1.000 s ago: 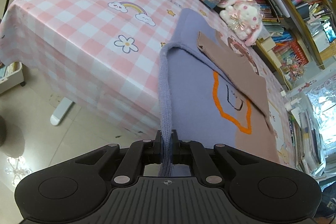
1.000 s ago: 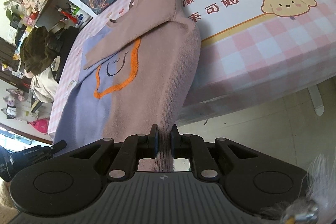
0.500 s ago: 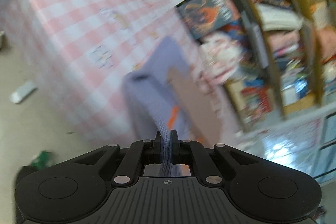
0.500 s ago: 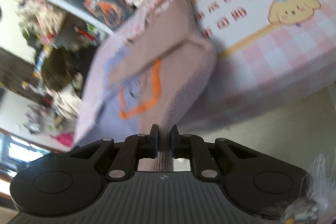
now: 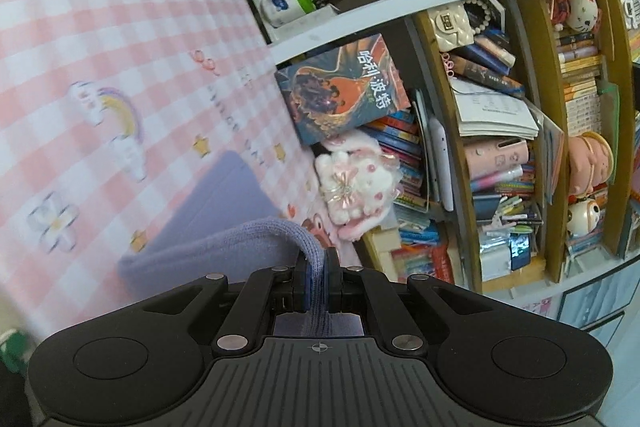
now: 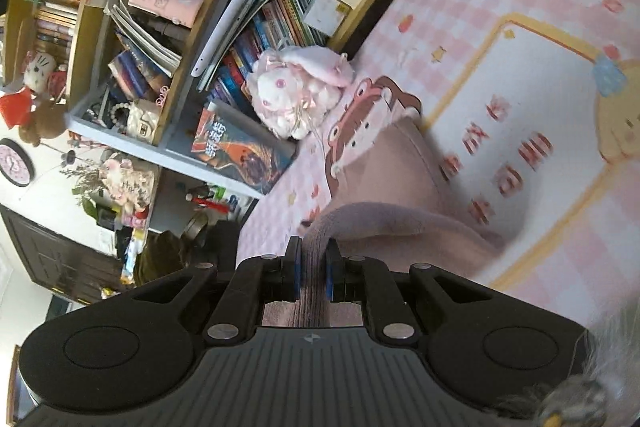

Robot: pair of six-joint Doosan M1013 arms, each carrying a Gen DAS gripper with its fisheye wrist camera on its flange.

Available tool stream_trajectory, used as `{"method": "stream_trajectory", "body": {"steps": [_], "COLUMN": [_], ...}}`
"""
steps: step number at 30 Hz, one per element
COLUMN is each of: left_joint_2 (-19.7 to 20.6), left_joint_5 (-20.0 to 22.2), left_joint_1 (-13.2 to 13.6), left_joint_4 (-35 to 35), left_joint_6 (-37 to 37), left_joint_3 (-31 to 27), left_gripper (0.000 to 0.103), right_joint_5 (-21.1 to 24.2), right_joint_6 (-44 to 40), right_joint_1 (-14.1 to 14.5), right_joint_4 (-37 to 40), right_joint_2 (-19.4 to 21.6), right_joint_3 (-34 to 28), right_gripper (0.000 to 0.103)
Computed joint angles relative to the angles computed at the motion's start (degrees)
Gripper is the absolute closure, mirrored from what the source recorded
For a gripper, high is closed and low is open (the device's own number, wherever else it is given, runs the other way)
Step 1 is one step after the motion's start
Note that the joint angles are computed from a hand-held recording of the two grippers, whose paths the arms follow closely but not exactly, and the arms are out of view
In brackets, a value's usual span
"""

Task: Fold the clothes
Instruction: 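Lift the hem with both grippers and fold it over toward the collar, then lay the hem down and open both grippers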

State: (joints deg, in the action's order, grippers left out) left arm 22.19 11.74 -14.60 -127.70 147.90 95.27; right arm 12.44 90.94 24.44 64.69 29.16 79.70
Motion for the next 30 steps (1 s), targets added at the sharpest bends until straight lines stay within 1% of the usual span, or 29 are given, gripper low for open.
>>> {"method": "stream_trajectory", "body": {"steps": [1, 5, 8, 11, 14, 15, 17, 19, 20, 21, 22, 23, 24, 25, 27, 28, 30], "left_joint_2": [0.72, 3.81, 5.92, 7.91, 9.55, 9.93, 10.7, 11.38, 11.65, 11.84, 12.04, 12.22, 12.32, 12.34, 11.96, 11.7, 11.23], "left_joint_5": [0.14, 0.31, 0.8, 1.35, 2.78, 3.33, 4.56, 5.69, 6.18, 6.65, 7.18, 7.78, 8.44, 8.93, 7.68, 6.77, 5.52], "left_joint_1": [0.28, 1.33, 1.89, 2.29, 2.66, 2.76, 2.96, 3.17, 3.24, 3.22, 3.21, 3.18, 3.13, 3.12, 3.09, 3.09, 3.05], "left_joint_4": [2.81, 17.51, 26.9, 39.6, 52.5, 55.79, 61.72, 65.73, 67.98, 71.68, 75.21, 79.14, 84.09, 87.72, 90.52, 91.41, 94.91], "left_joint_6": [-2.52, -16.74, -26.11, -39.37, -52.33, -55.51, -61.24, -65.08, -67.11, -70.4, -73.5, -76.84, -80.74, -83.14, -82.56, -81.73, -81.54], "left_joint_3": [-1.02, -5.41, -8.08, -10.54, -12.57, -13.08, -14.15, -15.1, -15.57, -16.13, -16.7, -17.34, -18.1, -18.69, -18.83, -18.67, -18.5], "left_gripper": [0.099, 0.099, 0.099, 0.098, 0.098, 0.098, 0.098, 0.098, 0.098, 0.096, 0.092, 0.089, 0.079, 0.066, 0.058, 0.053, 0.052], "right_joint_5": [0.27, 1.62, 3.28, 6.2, 9.07, 10.07, 11.34, 12.6, 13.1, 13.41, 13.69, 14.21, 14.74, 15.1, 14.87, 14.54, 14.4], "right_joint_6": [4.0, 19.51, 27.55, 35.34, 40.78, 42.33, 44.48, 46.66, 47.57, 48.41, 49.24, 50.04, 50.6, 51.05, 53.0, 54.12, 55.89], "right_joint_1": [-0.1, -0.35, -0.54, -0.74, -0.85, -0.88, -0.94, -0.99, -1.03, -1.03, -1.02, -1.02, -1.0, -0.95, -0.76, -0.65, -0.57], "right_joint_4": [-4.36, -19.94, -27.57, -34.81, -39.42, -40.69, -42.07, -43.33, -43.77, -44.27, -44.79, -45.5, -46.3, -47.27, -51.23, -53.46, -57.56], "right_joint_2": [0.77, 4.09, 6.38, 8.87, 10.97, 11.69, 12.57, 13.45, 13.82, 14.13, 14.43, 14.77, 15.0, 15.15, 15.05, 14.91, 14.52], "right_joint_3": [-1.43, -6.8, -10.32, -14.11, -16.98, -17.96, -19.0, -20.03, -20.44, -20.82, -21.22, -21.79, -22.34, -22.83, -23.33, -23.42, -23.49], "right_gripper": [0.093, 0.093, 0.093, 0.093, 0.093, 0.092, 0.092, 0.092, 0.092, 0.089, 0.089, 0.087, 0.082, 0.079, 0.064, 0.061, 0.059]}}
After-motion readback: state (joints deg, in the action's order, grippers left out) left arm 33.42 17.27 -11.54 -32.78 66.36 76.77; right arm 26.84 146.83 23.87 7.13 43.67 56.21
